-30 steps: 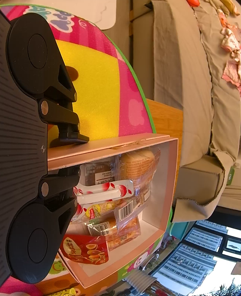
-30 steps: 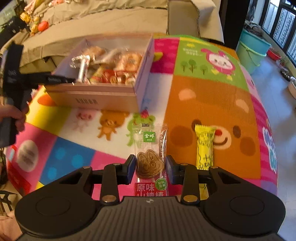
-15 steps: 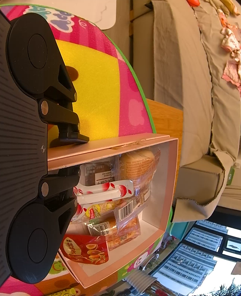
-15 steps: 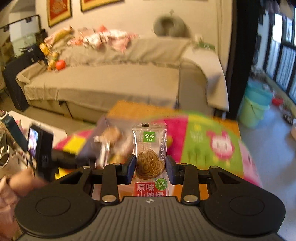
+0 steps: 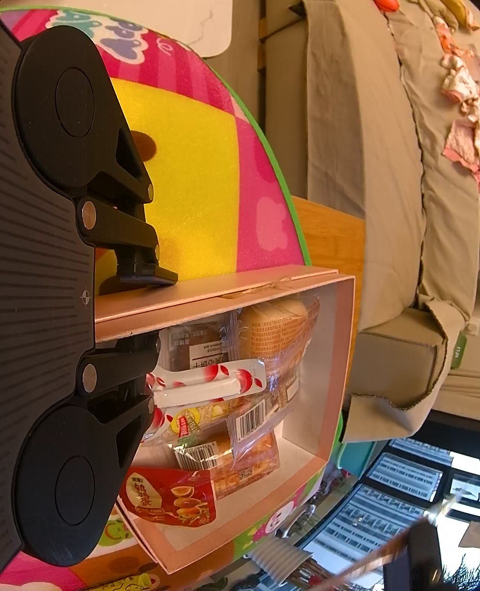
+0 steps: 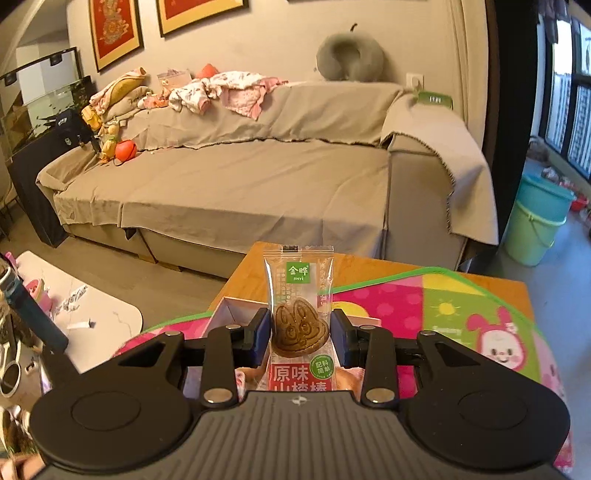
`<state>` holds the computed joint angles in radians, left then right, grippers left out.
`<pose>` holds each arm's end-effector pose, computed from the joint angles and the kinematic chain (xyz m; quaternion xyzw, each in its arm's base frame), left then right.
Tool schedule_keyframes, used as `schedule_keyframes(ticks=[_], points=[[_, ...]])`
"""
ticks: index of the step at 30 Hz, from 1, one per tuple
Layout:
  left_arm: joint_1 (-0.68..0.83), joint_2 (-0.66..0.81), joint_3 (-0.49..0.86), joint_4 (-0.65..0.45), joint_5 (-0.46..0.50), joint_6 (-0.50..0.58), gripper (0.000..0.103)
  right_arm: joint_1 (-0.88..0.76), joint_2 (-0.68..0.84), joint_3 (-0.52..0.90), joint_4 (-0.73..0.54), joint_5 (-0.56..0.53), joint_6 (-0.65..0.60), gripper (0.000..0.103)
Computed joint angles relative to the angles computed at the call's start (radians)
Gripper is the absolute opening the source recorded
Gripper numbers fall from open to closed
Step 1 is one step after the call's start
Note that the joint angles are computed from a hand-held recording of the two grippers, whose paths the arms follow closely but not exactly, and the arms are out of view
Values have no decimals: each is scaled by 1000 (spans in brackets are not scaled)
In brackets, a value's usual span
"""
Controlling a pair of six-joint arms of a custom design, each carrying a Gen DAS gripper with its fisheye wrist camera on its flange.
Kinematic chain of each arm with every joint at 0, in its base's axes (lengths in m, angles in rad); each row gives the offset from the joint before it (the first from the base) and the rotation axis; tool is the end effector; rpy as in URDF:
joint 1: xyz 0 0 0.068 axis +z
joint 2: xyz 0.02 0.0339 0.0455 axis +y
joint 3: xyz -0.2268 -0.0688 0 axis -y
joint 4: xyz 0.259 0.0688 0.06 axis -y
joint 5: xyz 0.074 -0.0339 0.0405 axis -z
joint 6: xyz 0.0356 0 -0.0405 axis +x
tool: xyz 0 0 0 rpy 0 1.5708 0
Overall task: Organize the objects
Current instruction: 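Place the hawthorn-bar packet into the pink box and open the right gripper, then grasp the yellow cheese stick with the right gripper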
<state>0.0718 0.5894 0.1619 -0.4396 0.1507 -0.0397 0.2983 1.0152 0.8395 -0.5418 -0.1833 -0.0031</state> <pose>0.1627 0.0063 0.1035 -0.0263 0.9361 -0.0651 0.3447 0.2351 0.0791 0.2483 -0.1735 0.8906 0.1430 0.3953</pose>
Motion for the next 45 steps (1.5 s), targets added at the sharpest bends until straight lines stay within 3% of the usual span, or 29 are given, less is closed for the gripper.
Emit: schedule_keyframes(ticks=[5, 8, 17, 28, 35, 45], points=[[6, -8, -3, -4, 6, 2, 19, 21, 142, 55, 38, -9, 24, 43], [8, -7, -2, -5, 8, 4, 19, 23, 145, 41, 47, 10, 16, 46], [8, -7, -2, -5, 9, 4, 19, -112, -27, -80, -21, -1, -97, 53], [9, -8, -2, -6, 9, 4, 19, -447, -367, -305, -241, -26, -366, 57], [9, -9, -3, -6, 9, 4, 19, -741, -372, -393, -326, -116, -527, 57], [14, -15, -6, -7, 13, 5, 19, -829, -454, -545, -359, -78, -624, 53]])
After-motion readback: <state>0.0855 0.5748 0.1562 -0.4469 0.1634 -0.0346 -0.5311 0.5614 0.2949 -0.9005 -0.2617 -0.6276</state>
